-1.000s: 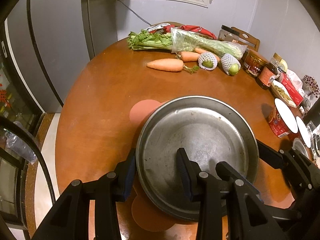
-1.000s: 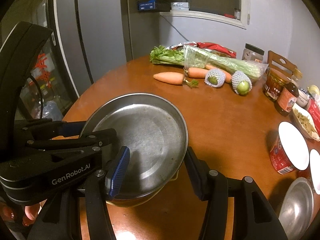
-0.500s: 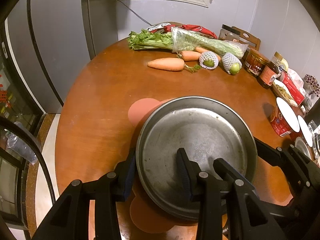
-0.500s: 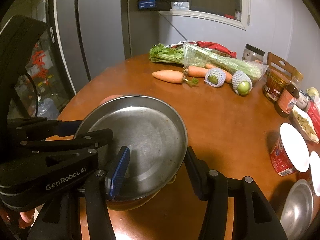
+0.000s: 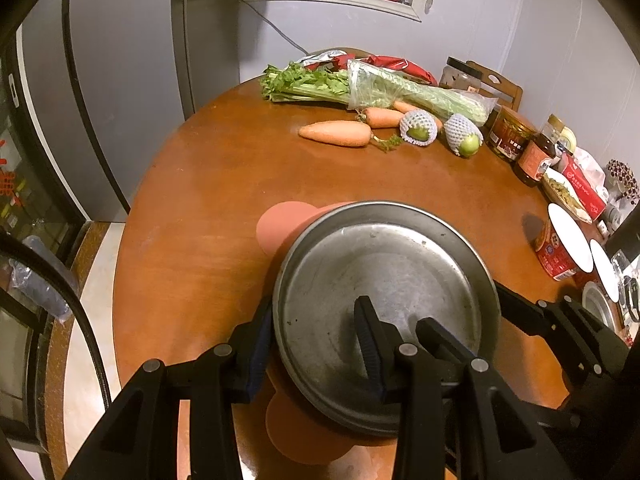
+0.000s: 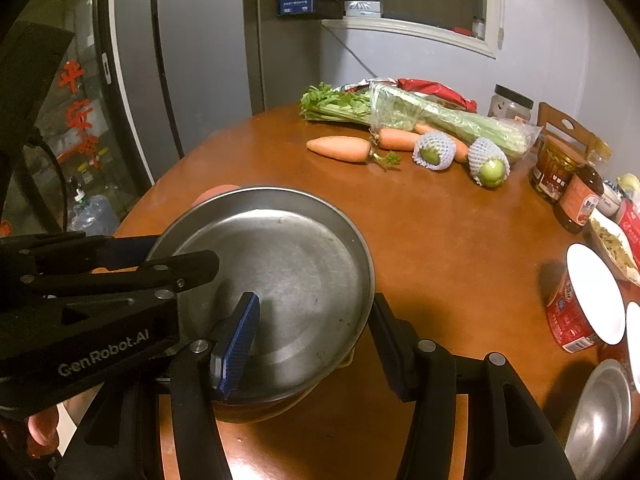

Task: Organize plates and bowls
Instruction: 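Lower the grey pan onto the pink bear-shaped plate with the left tool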

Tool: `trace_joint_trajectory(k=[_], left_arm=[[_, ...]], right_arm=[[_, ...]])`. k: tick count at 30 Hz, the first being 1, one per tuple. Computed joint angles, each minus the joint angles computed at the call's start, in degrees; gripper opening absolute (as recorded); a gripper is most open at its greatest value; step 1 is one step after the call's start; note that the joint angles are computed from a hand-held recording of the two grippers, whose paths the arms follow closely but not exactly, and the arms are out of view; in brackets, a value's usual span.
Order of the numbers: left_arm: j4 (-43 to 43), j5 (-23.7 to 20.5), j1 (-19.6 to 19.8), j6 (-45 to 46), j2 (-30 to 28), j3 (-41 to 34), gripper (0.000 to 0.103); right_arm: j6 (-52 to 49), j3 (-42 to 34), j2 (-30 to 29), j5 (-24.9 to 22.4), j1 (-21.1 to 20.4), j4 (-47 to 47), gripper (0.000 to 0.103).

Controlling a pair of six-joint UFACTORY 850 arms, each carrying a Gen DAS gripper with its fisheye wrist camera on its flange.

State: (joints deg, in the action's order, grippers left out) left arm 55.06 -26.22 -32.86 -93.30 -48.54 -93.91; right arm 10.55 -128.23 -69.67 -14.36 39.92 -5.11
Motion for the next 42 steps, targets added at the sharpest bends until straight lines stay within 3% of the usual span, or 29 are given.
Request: trace_joint_trajectory(k=[21, 31, 40, 42], left_arm=[[5.07, -0.57, -1.38, -6.56, 2.23, 2.63, 0.04], [6.3, -3.07, -2.05, -8.56, 2.66, 3.16, 0.043], [10.12, -7.53, -3.54, -14.27, 3.87, 4.59, 0.048], [10.82, -8.24, -3.92, -15.26, 4.09, 4.71, 0.048]], right_arm=[[-7.81, 0.67, 0.37, -0.36, -0.39, 9.28, 0.058], [-11.15, 1.5, 0.79, 0.22, -0.64, 12.61, 0.058], [-10.5, 7.06, 4.07, 4.95, -1.06, 13.11, 0.058], [-14.58, 8.61, 5.04, 6.15, -1.27, 17.5, 0.058]])
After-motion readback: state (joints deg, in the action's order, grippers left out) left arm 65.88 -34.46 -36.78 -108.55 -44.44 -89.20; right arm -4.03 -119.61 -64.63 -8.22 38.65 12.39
